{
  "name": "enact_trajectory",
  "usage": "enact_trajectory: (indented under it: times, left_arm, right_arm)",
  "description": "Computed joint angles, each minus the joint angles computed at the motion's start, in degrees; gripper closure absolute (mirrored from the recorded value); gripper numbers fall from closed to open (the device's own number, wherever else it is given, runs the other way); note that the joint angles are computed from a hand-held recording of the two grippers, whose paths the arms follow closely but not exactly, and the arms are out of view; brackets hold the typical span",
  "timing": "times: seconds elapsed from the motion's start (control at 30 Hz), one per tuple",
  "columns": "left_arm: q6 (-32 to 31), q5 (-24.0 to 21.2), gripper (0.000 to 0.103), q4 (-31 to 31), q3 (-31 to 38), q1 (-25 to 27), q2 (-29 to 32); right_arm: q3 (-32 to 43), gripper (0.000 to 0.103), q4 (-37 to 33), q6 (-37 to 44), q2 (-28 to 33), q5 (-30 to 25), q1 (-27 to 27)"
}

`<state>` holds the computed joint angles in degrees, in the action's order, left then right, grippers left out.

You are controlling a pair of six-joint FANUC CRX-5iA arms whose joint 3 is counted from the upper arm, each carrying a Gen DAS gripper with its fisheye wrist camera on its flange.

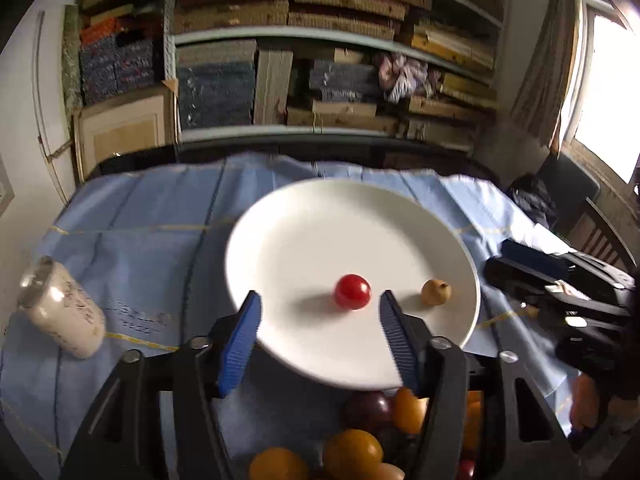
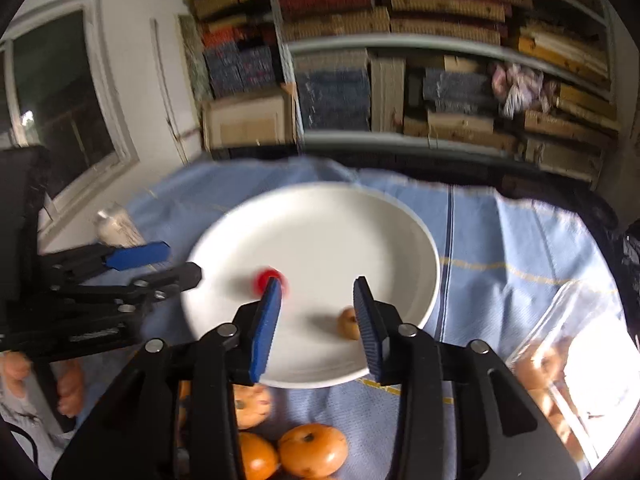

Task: Organize fruits
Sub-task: 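Open both tools and withdraw them from the plate toward the fruit cluster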

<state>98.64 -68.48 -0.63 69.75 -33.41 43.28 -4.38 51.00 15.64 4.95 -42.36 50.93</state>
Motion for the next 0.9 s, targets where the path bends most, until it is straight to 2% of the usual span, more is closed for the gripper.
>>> enact_trajectory:
  times: [0.03,0.1,0.2,0.3,0.37,0.47,0.53,0.73,0.9]
  left_arm:
    - [0.6,2.1,0.034,-0.1,-4.4,0.0,-2.9]
    - [0.5,3.1,0.033,-0.3,-9.1,-0.3,-6.1]
    - [1.5,4.5,0.031,-3.7,-16.6,-1.2,-11.6]
    - [3.0,8.2,0.021,-4.7,-26.7,-1.3,-18.1]
    - [4.5,11.0,0.016,-4.9,-33.7,-1.4,-22.3]
    - [6.1,13.7,0.016,-6.5,-40.2,-2.1,-26.0]
    - [6.8,15.8,0.016,-7.9,-43.9,-2.9,-27.9]
    - [4.6,17.4,0.016,-9.7,-45.5,-4.6,-28.2]
    - [3.7,15.1,0.016,-9.5,-43.8,-4.7,-26.0]
  right_arm:
    - [-1.8,0.047,3.9,-3.1,-1.6,0.3,0.9]
    - [-4.5,0.036,7.9,-6.1,-4.4,0.5,2.3]
    - [-7.3,0.031,9.3,-7.0,-7.8,-1.7,5.8]
    - [-11.4,0.017,12.5,-10.5,-10.4,-5.5,9.0]
    - [-15.6,0.014,15.7,-14.8,-12.5,-7.6,10.9]
    - [-22.9,0.014,21.1,-23.2,-15.7,-8.7,12.2]
    - [-25.5,0.013,21.0,-25.9,-16.8,-9.2,12.4]
    - [-28.9,0.013,24.7,-31.3,-19.0,-6.7,10.4]
    - [-27.6,0.013,20.2,-29.3,-18.3,-4.9,9.3]
